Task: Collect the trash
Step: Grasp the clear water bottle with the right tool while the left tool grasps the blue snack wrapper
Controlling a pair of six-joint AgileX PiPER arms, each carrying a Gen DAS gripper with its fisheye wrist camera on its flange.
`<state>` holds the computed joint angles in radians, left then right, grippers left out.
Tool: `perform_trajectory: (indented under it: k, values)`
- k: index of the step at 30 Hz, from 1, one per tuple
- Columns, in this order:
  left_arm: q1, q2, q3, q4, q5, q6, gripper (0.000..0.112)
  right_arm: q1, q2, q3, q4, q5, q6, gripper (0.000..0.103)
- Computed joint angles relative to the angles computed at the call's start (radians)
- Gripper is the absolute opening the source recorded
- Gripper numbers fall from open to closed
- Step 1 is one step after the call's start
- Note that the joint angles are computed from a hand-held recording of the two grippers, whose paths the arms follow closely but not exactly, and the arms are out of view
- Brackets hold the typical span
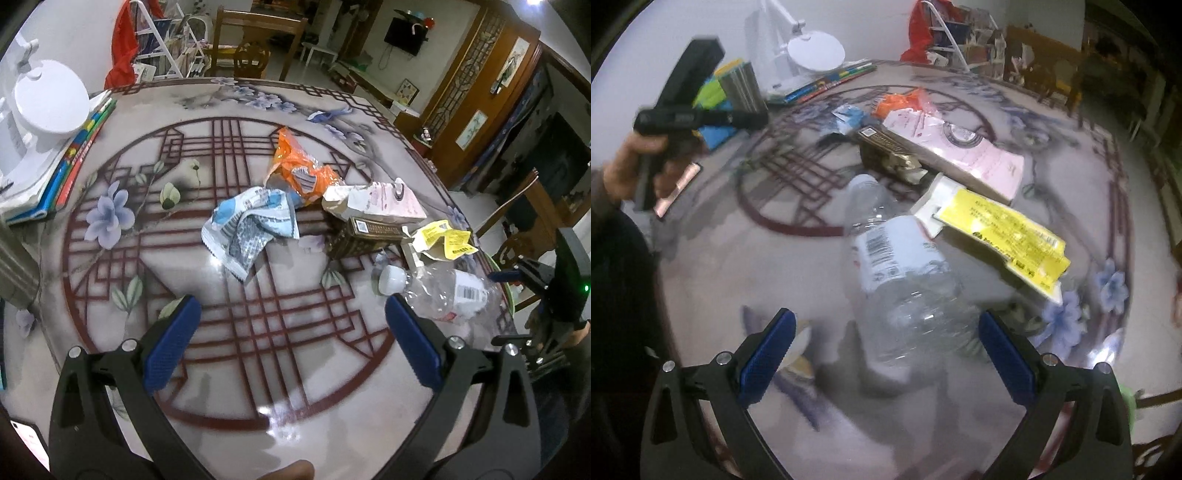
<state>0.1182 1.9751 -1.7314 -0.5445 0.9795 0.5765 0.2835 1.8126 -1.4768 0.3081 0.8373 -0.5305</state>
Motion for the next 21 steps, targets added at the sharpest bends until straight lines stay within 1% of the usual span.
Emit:
perform_trajectory:
  k: [2, 4, 9, 11, 14, 16, 17, 19, 21]
  values:
    - [-0.004, 0.009, -0.011, 0.005, 0.001, -0.001, 0.098, 0.023, 0.016, -0.010, -0.065, -0.023, 0.040, 0.096]
    - [-0.010, 0.021, -0.025, 0.017, 0.002, -0.006, 0.098, 0.025, 0.040, -0.035, -0.056, -0.013, 0.023, 0.096]
    - [-0.031, 0.069, -0.087, 0.076, 0.004, -0.032, 0.098, 0.046, 0.122, -0.134, -0.083, 0.015, 0.047, 0.096]
    - [-0.039, 0.095, -0.126, 0.098, 0.010, -0.038, 0.098, 0.054, 0.142, -0.163, -0.087, 0.026, 0.053, 0.093]
    - [-0.056, 0.144, -0.193, 0.152, 0.005, -0.046, 0.098, 0.067, 0.166, -0.197, -0.116, 0.033, 0.085, 0.083]
    - [-0.064, 0.196, -0.266, 0.187, 0.023, -0.057, 0.098, 0.069, 0.181, -0.218, -0.126, 0.046, 0.102, 0.072]
    - [-0.069, 0.212, -0.287, 0.202, 0.025, -0.061, 0.098, 0.070, 0.186, -0.223, -0.138, 0.047, 0.115, 0.069]
    - [-0.083, 0.258, -0.344, 0.246, 0.029, -0.067, 0.098, 0.072, 0.194, -0.234, -0.157, 0.055, 0.140, 0.057]
    - [-0.102, 0.298, -0.390, 0.291, 0.033, -0.054, 0.098, 0.068, 0.199, -0.241, -0.165, 0.069, 0.158, 0.056]
